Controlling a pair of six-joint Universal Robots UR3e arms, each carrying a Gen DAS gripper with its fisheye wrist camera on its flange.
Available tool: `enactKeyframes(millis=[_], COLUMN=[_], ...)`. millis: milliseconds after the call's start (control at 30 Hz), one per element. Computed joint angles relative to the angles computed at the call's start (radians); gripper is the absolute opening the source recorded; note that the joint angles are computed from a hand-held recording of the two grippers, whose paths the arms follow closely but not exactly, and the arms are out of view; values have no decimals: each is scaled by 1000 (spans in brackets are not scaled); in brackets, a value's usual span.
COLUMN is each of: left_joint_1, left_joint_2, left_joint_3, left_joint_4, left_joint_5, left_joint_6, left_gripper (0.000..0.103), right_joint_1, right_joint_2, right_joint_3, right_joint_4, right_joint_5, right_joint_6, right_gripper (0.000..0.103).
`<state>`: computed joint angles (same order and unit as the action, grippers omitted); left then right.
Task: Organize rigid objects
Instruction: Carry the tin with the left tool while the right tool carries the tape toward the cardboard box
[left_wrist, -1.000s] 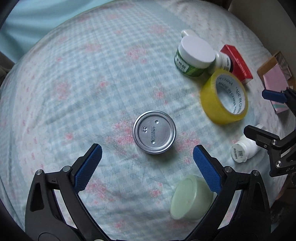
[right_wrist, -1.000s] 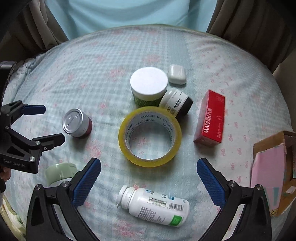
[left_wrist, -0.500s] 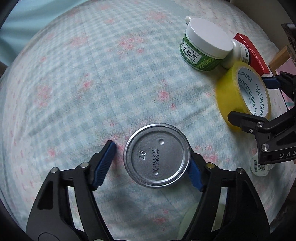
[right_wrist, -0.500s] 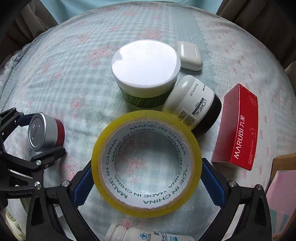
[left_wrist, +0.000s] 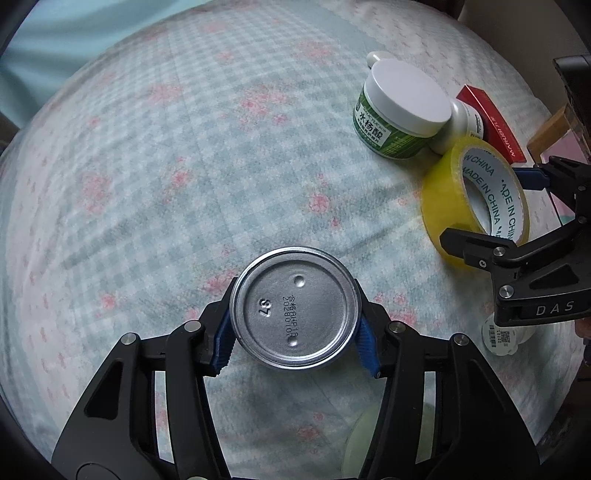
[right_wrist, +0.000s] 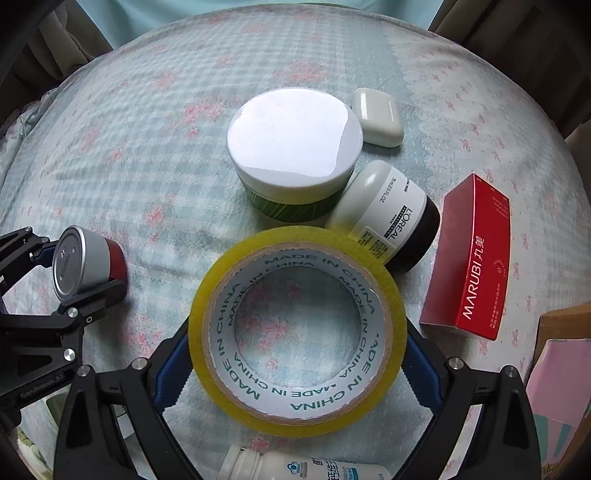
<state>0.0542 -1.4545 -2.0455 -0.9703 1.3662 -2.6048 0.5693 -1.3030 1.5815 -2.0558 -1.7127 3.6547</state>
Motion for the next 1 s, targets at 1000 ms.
enactKeyframes(millis=[1000], left_joint_1=[475], left_joint_2=[432], left_joint_3=[1155], left_joint_4=[-1545], left_joint_5=[-321], left_joint_6=[336], left_gripper=[50], right_joint_1=[294], right_joint_2=[-76], right_joint_3=[-1299], right_joint_4=[1254], right_joint_5=[-136], right_joint_6=[429], right_gripper=[96])
